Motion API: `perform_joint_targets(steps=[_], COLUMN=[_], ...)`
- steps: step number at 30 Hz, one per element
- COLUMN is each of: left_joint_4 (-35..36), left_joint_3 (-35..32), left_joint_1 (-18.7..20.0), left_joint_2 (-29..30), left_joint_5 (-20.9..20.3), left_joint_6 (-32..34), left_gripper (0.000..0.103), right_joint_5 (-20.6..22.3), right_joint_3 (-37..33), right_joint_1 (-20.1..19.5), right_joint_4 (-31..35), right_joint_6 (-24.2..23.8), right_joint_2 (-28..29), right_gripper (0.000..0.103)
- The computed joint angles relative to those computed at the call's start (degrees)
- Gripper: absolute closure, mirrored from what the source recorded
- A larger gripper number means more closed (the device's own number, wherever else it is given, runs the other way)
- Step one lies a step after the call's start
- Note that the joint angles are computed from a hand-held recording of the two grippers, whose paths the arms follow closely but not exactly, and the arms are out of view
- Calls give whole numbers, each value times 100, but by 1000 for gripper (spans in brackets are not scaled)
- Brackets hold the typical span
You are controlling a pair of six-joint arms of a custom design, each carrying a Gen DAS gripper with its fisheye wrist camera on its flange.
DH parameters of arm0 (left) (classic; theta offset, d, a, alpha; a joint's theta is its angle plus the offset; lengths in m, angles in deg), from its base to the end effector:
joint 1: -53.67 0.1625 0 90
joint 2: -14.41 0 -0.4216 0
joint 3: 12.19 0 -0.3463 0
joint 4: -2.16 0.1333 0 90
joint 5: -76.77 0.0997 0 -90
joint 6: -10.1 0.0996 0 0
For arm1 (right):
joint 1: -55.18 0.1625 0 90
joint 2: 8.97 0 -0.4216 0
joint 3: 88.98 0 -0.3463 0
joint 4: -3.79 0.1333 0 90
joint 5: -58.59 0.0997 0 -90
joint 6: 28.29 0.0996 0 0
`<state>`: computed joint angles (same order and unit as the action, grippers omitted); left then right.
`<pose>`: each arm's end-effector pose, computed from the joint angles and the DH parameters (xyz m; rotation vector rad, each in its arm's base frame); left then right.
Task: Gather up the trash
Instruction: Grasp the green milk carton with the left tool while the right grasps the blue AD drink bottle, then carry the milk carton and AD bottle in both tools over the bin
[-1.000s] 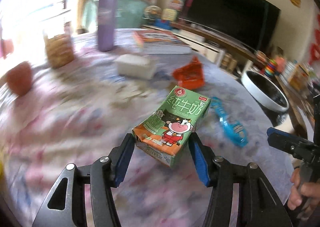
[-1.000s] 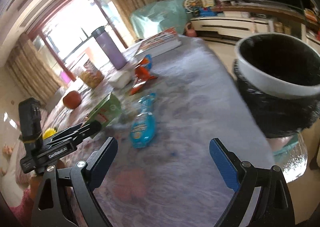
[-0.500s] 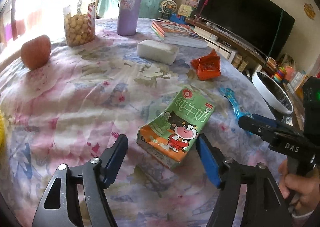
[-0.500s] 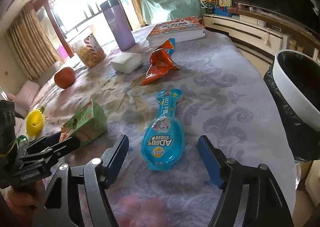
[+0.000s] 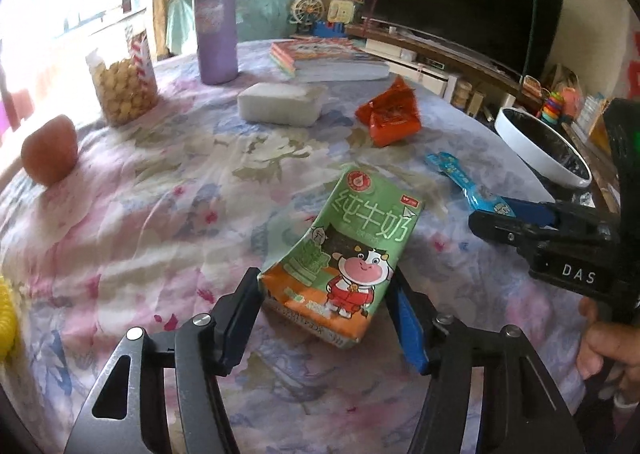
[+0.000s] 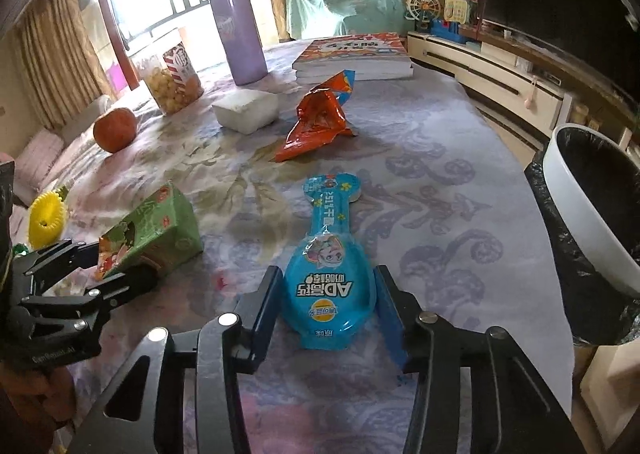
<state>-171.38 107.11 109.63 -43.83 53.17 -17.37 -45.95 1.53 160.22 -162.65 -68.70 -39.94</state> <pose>-0.0920 -0.5374 0.2192 -0.1521 2.1098 -1.0601 0.2760 -0.6097 0.0177 1.2612 -2.5144 0.3288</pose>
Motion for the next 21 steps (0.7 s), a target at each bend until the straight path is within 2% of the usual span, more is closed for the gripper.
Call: perform_joint_targets(steps=[12,21], left_joint_4=[42,-46], left_joint_3=[-189,-577], left_joint_1=[-123,-226], left_joint_2=[151,439], left_joint_5=[-157,-297], left_joint_6=[-85,312], left_gripper=[46,47], right_joint_5=[877,1069], right_joint_3=[328,429], right_joint_1=[-373,-527], right_joint_4=[438,353], right_joint_6=[637,830], right_joint_2=[-652,-975], right_gripper=[56,56])
